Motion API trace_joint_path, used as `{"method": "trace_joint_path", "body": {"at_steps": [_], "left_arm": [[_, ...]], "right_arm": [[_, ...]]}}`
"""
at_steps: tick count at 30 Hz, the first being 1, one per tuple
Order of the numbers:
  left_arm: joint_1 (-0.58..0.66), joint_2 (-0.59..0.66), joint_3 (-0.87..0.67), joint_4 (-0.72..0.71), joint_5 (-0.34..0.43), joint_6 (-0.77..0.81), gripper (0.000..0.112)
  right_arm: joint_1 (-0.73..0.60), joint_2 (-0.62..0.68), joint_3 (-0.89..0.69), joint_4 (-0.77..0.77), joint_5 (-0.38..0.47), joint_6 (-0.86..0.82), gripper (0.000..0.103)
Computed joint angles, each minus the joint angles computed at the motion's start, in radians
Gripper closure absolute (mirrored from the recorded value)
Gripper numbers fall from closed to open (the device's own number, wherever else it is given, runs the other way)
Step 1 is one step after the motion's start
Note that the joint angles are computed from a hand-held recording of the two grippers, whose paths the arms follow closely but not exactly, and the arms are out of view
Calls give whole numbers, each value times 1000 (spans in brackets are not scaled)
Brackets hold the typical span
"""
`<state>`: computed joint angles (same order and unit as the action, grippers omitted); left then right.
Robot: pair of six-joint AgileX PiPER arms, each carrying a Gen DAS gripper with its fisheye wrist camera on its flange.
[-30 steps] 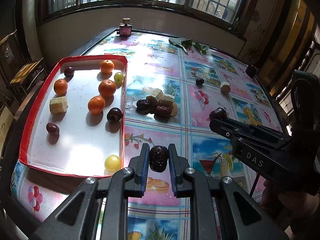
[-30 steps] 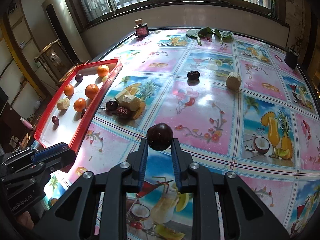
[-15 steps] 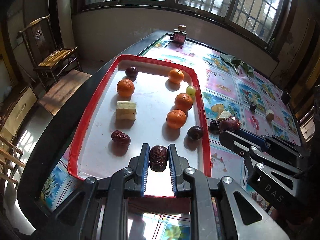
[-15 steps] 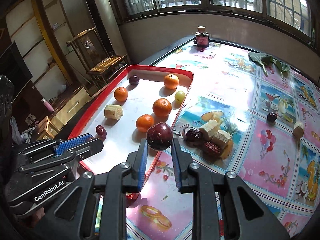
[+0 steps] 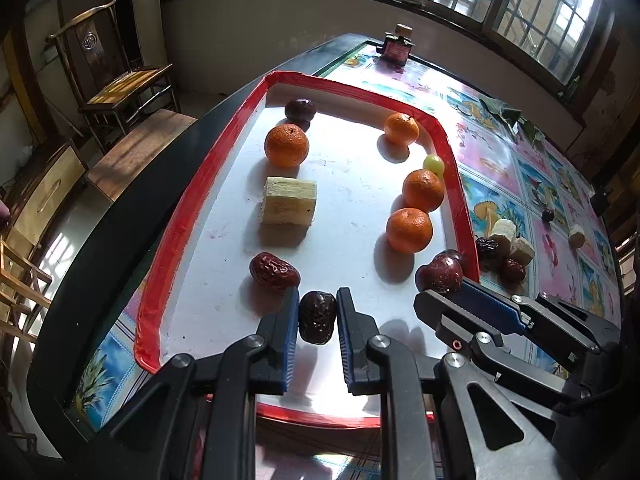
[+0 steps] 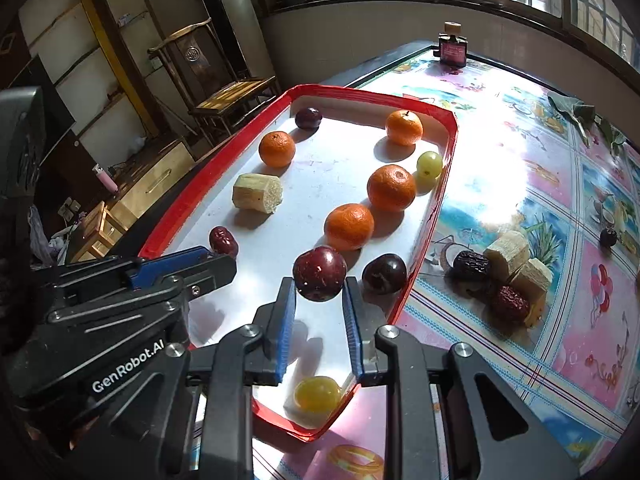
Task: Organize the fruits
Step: 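Open the left gripper to drop the red date while the right releases the plum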
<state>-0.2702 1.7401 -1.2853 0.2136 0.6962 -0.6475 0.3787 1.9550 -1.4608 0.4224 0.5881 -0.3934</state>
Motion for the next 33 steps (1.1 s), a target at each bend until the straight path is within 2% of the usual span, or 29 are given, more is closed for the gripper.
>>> {"method": "trace_joint_path", "body": {"at_steps": [7, 17, 20, 22, 30, 33], "left_arm": [[18, 49, -34, -4, 20, 9, 95], [14, 85, -71, 61, 55, -32, 94], [13, 101, -102, 82, 101, -57, 81], [15, 110, -116, 108, 140, -98, 60], [8, 111, -115, 157, 176, -168, 39], [0, 104, -110, 178, 179, -197, 37]], "right_arm": [[7, 62, -73, -61, 37, 41, 77], [21, 115, -145, -123, 73, 98, 76], [26, 123, -162, -148, 82, 125, 76], [22, 129, -176, -147, 100, 129, 76], [33, 108, -173, -198, 133, 152, 76], [34, 85, -149, -198, 129, 148, 76]]}}
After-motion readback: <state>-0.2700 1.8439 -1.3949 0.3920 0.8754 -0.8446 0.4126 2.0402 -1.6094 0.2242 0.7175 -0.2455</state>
